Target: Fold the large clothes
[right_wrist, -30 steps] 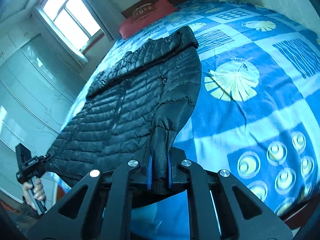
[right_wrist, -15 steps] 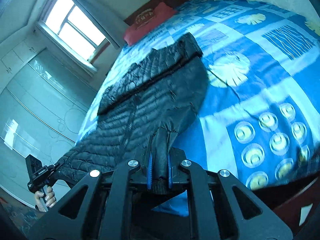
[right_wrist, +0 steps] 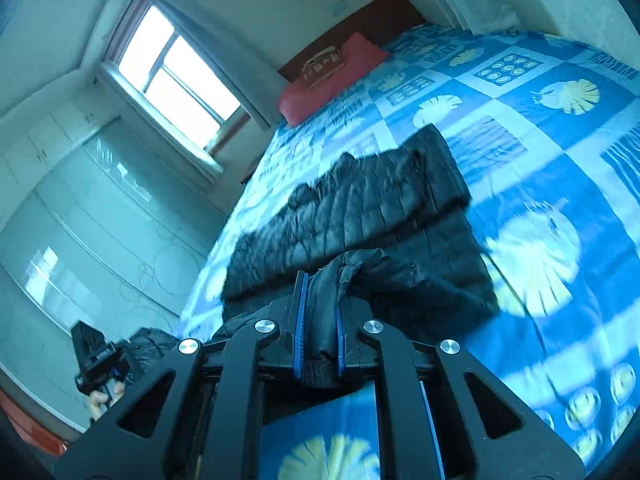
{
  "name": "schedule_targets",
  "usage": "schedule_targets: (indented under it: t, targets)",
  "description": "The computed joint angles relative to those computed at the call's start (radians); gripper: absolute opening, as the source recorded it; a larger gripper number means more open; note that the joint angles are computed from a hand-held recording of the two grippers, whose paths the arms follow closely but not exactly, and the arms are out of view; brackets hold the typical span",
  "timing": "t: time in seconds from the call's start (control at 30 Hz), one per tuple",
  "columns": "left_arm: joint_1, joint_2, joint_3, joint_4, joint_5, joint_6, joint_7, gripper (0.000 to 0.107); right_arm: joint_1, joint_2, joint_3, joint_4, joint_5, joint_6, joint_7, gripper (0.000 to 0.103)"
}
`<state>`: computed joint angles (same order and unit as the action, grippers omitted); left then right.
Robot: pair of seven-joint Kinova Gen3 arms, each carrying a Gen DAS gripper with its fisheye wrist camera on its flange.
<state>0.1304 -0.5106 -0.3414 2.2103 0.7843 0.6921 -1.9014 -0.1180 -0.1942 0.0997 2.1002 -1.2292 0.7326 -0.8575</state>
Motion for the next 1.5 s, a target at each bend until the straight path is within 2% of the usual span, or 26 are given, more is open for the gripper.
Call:
schedule_targets:
  t: [0.1,0.27,0.4,0.53,0.63,0.73,0.87,1.0,1.1,1.13,1.23,1.27,1.33,1.37,1.43,1.5]
  targets:
    - [0.024,0.065,-0.021,-0.039,0.049,-0.038,-0.043,0.012,0.002,0.079,0.006,-0.055,-0.075,0.005,0.035,0.011]
    - [0.021,0.198,-0.053,-0.107,0.170,-0.059,-0.150,0.012,0.037,0.221,-0.055,-0.179,-0.147,-0.021,0.044,0.012]
    - [-0.010,0.341,-0.060,-0.186,0.258,-0.046,-0.212,0.012,0.067,0.364,-0.105,-0.318,-0.145,-0.028,-0.022,0.012]
    - [-0.055,0.503,-0.020,-0.297,0.296,-0.036,-0.215,0.012,0.064,0.495,-0.146,-0.470,-0.040,-0.069,-0.156,0.013]
    - [-0.087,0.601,0.021,-0.369,0.281,-0.049,-0.191,0.012,0.028,0.610,-0.136,-0.600,0.058,-0.085,-0.268,0.013]
    - [-0.108,0.693,0.056,-0.434,0.218,-0.061,-0.128,0.012,0.012,0.701,-0.137,-0.688,0.156,-0.088,-0.375,0.013]
    - [-0.129,0.797,0.091,-0.486,0.139,-0.064,-0.049,0.012,-0.012,0.787,-0.132,-0.742,0.258,-0.090,-0.490,0.014]
    - [-0.165,0.799,0.149,-0.470,0.125,-0.102,-0.076,0.014,0.055,0.798,-0.236,-0.699,0.233,-0.161,-0.427,0.016]
    - [-0.225,0.780,0.197,-0.461,0.156,-0.076,-0.099,0.020,0.114,0.775,-0.310,-0.665,0.227,-0.184,-0.383,0.026]
    - [-0.251,0.771,0.212,-0.457,0.174,-0.056,-0.107,0.027,0.139,0.762,-0.341,-0.648,0.220,-0.196,-0.358,0.031]
    - [-0.310,0.743,0.253,-0.447,0.215,-0.029,-0.117,0.040,0.216,0.723,-0.429,-0.592,0.185,-0.245,-0.280,0.064]
    - [-0.330,0.722,0.265,-0.435,0.228,-0.024,-0.126,0.043,0.228,0.716,-0.441,-0.590,0.192,-0.244,-0.275,0.064]
    - [-0.365,0.694,0.294,-0.414,0.268,-0.029,-0.160,0.066,0.234,0.693,-0.445,-0.585,0.231,-0.236,-0.278,0.064]
    - [-0.377,0.681,0.308,-0.401,0.284,-0.046,-0.177,0.071,0.215,0.679,-0.424,-0.588,0.272,-0.240,-0.299,0.064]
    - [-0.397,0.641,0.331,-0.367,0.302,-0.098,-0.223,0.074,0.153,0.661,-0.353,-0.607,0.353,-0.232,-0.343,0.064]
    - [-0.373,0.631,0.303,-0.373,0.257,-0.107,-0.218,0.075,0.124,0.663,-0.323,-0.641,0.426,-0.216,-0.386,0.064]
